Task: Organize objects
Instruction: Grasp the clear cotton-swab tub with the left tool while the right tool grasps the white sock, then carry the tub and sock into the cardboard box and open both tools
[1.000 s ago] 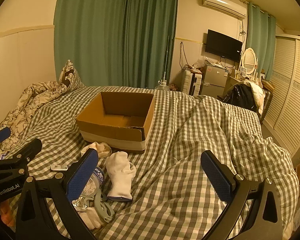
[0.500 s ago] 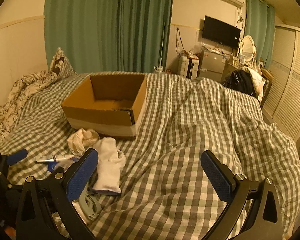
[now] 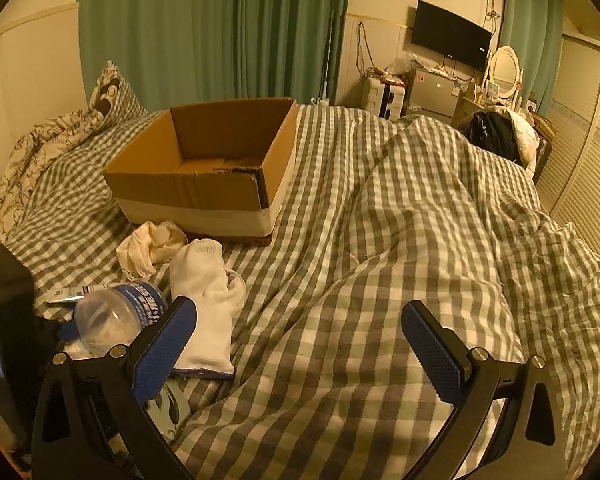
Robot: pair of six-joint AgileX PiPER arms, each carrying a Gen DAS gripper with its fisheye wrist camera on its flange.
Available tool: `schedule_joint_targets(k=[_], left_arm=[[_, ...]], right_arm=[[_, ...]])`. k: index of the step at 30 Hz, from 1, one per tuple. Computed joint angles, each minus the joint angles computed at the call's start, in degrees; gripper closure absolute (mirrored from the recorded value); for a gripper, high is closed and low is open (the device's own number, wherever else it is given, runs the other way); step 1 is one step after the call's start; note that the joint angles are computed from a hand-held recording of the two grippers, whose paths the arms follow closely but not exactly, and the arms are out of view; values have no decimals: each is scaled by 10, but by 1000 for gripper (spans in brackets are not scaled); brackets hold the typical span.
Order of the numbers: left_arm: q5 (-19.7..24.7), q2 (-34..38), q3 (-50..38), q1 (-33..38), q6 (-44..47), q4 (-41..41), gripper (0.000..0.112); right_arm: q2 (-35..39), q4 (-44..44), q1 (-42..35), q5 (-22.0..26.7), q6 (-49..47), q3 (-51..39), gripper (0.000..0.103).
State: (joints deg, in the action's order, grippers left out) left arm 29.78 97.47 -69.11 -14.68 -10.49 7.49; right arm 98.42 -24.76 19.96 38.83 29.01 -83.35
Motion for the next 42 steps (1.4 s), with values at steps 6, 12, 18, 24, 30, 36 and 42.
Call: schedule_joint_targets(k=[6, 12, 18, 24, 30, 36, 42], left_arm=[[-19, -43, -7, 38, 42, -31, 47], [-19, -48, -32, 70, 47, -20, 48], [-15, -40, -37, 90, 56, -41, 48], [-18, -63, -19, 100, 68, -53, 48], [-8, -94, -18, 97, 54, -42, 48], [12, -105, -58, 87, 43, -28, 48], [54, -52, -190, 87, 94, -82, 48]], right_arm=[[69, 58, -2, 40, -77, -85, 0], [165, 113, -5, 105, -142, -204, 3], [257, 200, 4, 174, -233, -301, 13], [265, 179, 18, 188, -228, -301, 48], [181, 172, 25, 124, -213, -210, 60], [117, 185, 20, 109, -236, -217, 61], [136, 183, 12, 154, -271, -372, 61]])
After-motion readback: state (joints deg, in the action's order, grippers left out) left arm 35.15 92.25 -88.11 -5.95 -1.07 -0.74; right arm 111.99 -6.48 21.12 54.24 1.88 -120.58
